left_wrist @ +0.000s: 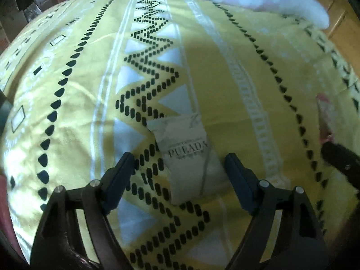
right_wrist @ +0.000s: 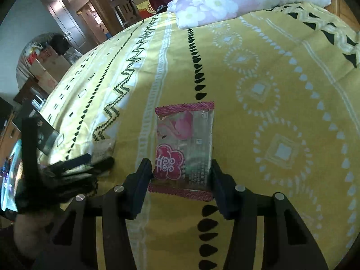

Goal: Organize snacks
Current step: 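Grasp the pink packet with the right tool while the left tool grasps the white PULADA packet, then carry the white PULADA packet and pink packet over the clear bowl with both tools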

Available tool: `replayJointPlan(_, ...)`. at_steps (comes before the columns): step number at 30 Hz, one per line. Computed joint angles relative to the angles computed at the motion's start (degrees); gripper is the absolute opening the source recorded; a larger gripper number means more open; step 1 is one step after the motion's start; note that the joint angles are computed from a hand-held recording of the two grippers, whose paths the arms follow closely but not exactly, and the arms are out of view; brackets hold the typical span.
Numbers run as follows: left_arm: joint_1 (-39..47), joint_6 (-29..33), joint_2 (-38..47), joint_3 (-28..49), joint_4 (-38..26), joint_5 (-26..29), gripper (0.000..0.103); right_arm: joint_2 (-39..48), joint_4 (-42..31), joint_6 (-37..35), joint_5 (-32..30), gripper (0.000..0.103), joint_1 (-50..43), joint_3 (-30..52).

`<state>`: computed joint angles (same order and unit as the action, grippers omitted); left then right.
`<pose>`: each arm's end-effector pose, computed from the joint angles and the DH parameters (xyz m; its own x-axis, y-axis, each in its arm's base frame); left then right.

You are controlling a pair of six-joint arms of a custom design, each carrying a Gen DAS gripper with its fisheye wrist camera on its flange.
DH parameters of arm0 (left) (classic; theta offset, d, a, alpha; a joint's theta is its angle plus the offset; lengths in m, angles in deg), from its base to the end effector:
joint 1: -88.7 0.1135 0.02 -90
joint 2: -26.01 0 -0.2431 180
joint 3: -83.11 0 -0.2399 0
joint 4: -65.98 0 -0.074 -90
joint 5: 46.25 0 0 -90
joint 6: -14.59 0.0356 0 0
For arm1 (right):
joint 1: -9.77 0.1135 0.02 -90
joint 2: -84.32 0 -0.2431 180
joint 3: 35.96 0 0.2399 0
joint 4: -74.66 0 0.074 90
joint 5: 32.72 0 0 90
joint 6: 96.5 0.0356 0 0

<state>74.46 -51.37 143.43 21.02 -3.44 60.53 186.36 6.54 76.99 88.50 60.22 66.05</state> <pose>0.3956 -0.1110 0.2305 -0.6891 0.5773 -0.4381 0.6754 0.7307 -0.0996 0.2368 0.2577 0.2542 -0.6001 0.6077 -0.5202 0.5264 0.7897 0.3152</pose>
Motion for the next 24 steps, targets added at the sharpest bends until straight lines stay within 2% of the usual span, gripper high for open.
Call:
replayJointPlan(1,-0.2,0.1,-0.6,-1.2,1.5,-0.6,0.083,-0.1,0.6,-0.3,-0.3,0.055,-0.1,-0.2)
replayJointPlan(2,-0.3,0.3,-1.4,-2.5,2.8,-0.7,0.078,0.1,0.9,-0.5,-0.4,0.055,-0.1,-0.1)
replayJointPlan(3,-0.4,0.5,-2.2,-3.7,4.0,-0.8,0.063,0.2,1.1,-0.7,-0.5,0.055,-0.1,-0.1)
replayJointPlan(5,-0.4,1.0,-3.3,-4.6,5.1,-1.2,0.044,0.2,1.5,-0.9,-0.6,0.055,-0.2,-0.2)
replayJointPlan(10,1.3,3.3,-8.9,-8.8,7.6,0.3,0.042,0.4,1.9,-1.3,-0.6,0.055,0.1,0.1)
replayJointPlan(14,4.0,5.4,-14.7,-11.1,9.0,2.2,0.042,1.7,-0.6,-1.6,1.0,0.055,0.9,2.8)
replayJointPlan(21,10.0,8.1,-19.4,-8.1,7.6,5.7,0.042,4.8,-6.2,-2.0,4.0,0.055,3.3,10.1)
replayJointPlan(24,11.7,8.1,-19.4,-5.3,5.6,8.0,0.042,7.4,-11.3,-0.9,5.9,0.055,5.3,16.8)
